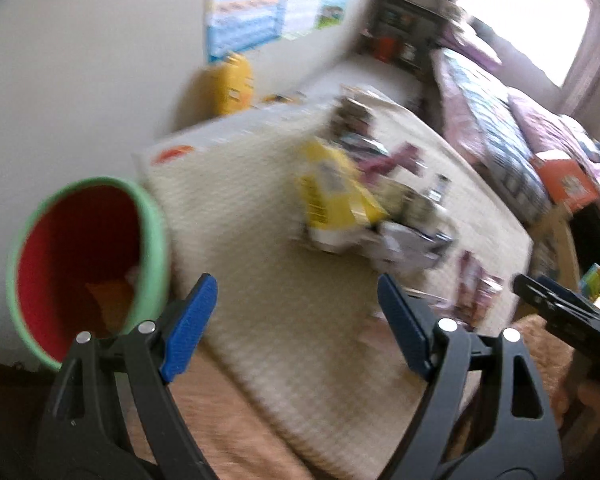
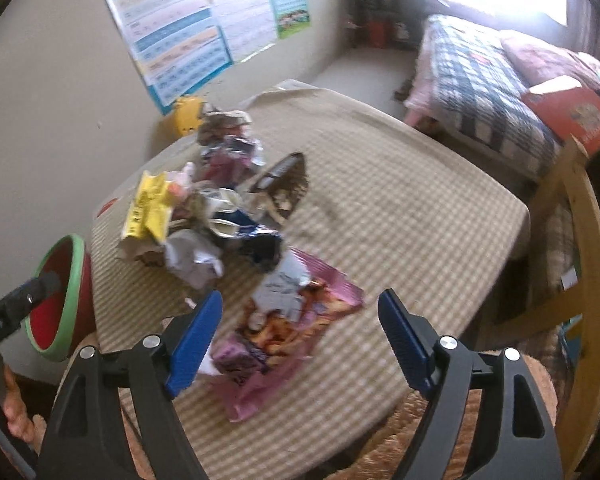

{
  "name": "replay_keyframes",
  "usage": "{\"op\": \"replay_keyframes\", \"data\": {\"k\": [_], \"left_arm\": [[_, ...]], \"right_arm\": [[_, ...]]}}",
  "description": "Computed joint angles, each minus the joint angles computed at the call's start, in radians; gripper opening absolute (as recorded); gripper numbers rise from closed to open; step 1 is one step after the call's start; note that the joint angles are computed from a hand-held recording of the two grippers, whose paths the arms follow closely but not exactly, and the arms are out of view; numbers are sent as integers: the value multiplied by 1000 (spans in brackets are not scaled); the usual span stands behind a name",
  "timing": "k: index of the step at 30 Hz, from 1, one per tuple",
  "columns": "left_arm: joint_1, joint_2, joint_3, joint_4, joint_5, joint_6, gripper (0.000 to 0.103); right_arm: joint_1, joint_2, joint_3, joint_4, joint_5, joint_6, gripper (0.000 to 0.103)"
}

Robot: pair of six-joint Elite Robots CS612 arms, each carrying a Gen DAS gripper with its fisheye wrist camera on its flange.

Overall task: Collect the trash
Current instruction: 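Grasp the pink-white paper wrapper with the left tool while the right tool approaches the pink snack bag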

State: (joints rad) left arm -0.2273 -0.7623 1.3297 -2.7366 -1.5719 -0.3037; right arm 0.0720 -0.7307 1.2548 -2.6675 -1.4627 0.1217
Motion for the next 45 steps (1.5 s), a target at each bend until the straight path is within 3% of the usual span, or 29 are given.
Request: {"op": "replay_keyframes", "data": {"k": [7, 16, 20, 22, 25, 28, 30, 36, 42, 43, 45], "left_arm": [[-41, 50, -74, 150, -106, 118, 80], [-64, 128, -190, 321, -140, 142, 80], [-72, 127, -170, 294, -95, 154, 80], [-62, 127, -167, 304, -98, 127, 70], [-37, 123, -155, 308, -191, 73, 58], [-36, 102, -122, 275, -180, 84, 40], [-36, 91, -108, 254, -161, 86, 17], [-16, 71, -81, 207, -183, 51, 17], [-2, 76, -76, 236, -192, 14, 20], [-2, 79, -81, 241, -193, 10, 22], [-1, 77, -77, 239, -190, 4, 51]], "right_arm": [[-13, -8, 17, -8, 8, 28, 77], [-21, -9, 22, 4, 31, 61, 77], [-25, -8, 24, 8, 37, 70, 77], [-26, -7, 23, 16, 41, 73, 77], [-26, -7, 22, 18, 44, 73, 77], [-26, -6, 19, 26, 50, 74, 77], [-27, -4, 16, 39, 64, 79, 77], [-39, 5, 6, 101, 158, 133, 77], [-35, 27, -34, 205, 204, 145, 80], [-33, 32, -43, 223, 214, 144, 80], [-29, 43, -60, 246, 226, 141, 80]]}}
